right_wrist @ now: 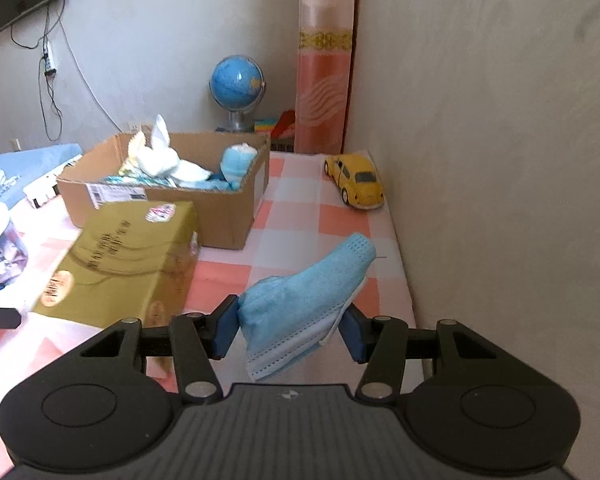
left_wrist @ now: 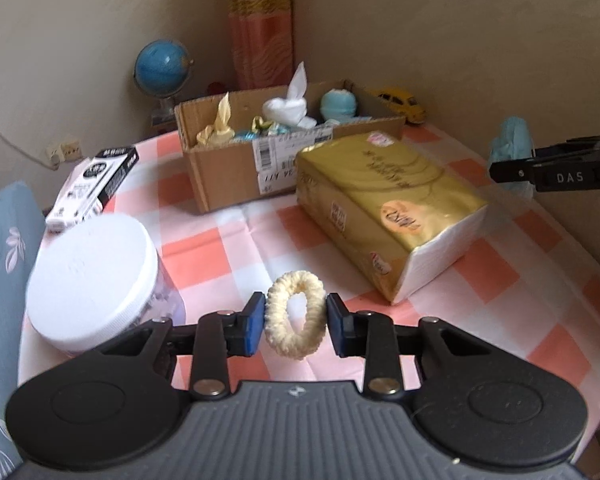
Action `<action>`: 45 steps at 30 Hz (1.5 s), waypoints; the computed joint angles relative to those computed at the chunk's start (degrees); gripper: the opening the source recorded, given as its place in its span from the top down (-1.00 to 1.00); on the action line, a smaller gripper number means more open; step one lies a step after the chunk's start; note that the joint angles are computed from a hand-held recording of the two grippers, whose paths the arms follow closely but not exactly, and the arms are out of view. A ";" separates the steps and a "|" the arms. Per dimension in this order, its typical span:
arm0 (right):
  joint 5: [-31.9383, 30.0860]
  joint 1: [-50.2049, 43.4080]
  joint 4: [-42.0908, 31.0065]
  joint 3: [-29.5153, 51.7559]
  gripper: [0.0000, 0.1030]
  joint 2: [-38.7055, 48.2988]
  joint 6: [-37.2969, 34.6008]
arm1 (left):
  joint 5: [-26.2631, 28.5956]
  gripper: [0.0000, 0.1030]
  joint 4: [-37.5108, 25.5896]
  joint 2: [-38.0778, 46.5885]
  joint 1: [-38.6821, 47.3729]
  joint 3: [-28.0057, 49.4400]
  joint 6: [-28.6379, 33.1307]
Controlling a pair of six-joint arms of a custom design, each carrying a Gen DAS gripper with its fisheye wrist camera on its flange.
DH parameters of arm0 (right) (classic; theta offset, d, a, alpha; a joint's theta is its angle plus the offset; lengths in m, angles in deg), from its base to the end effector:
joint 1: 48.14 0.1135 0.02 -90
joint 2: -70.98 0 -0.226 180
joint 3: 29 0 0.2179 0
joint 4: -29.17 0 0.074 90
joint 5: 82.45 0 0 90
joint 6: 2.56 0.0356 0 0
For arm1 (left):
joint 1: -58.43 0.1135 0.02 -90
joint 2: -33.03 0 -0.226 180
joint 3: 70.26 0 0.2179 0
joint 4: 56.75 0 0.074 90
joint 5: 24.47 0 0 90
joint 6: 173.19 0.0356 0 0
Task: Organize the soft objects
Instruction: 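Carry the scrunchie and mask over the box and open both grippers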
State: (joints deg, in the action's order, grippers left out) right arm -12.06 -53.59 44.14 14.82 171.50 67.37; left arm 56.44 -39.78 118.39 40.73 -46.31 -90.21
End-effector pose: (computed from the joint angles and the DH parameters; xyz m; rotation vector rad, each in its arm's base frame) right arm 0.2611 -0.0129 0.0820 -0.4584 2.2061 0.1563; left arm 0.1769 -0.0506 0.0710 0.1396 2.3302 -0.0286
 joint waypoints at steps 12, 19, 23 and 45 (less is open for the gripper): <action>-4.20 -1.58 -6.25 -9.84 -0.13 -18.68 -2.01 | 8.18 0.39 -19.30 -12.82 7.45 10.55 9.63; -4.71 -1.61 -8.86 -11.28 -0.13 -23.75 -2.54 | 8.95 0.38 -18.02 2.18 11.81 27.18 12.95; -4.54 -1.64 -9.59 -11.39 -0.13 -24.67 -2.88 | 8.32 0.32 -17.93 11.92 13.54 36.84 12.03; -3.91 5.41 -16.07 -3.87 -0.13 -24.52 -1.74 | -4.11 -0.99 -11.74 -20.20 4.20 3.31 -0.34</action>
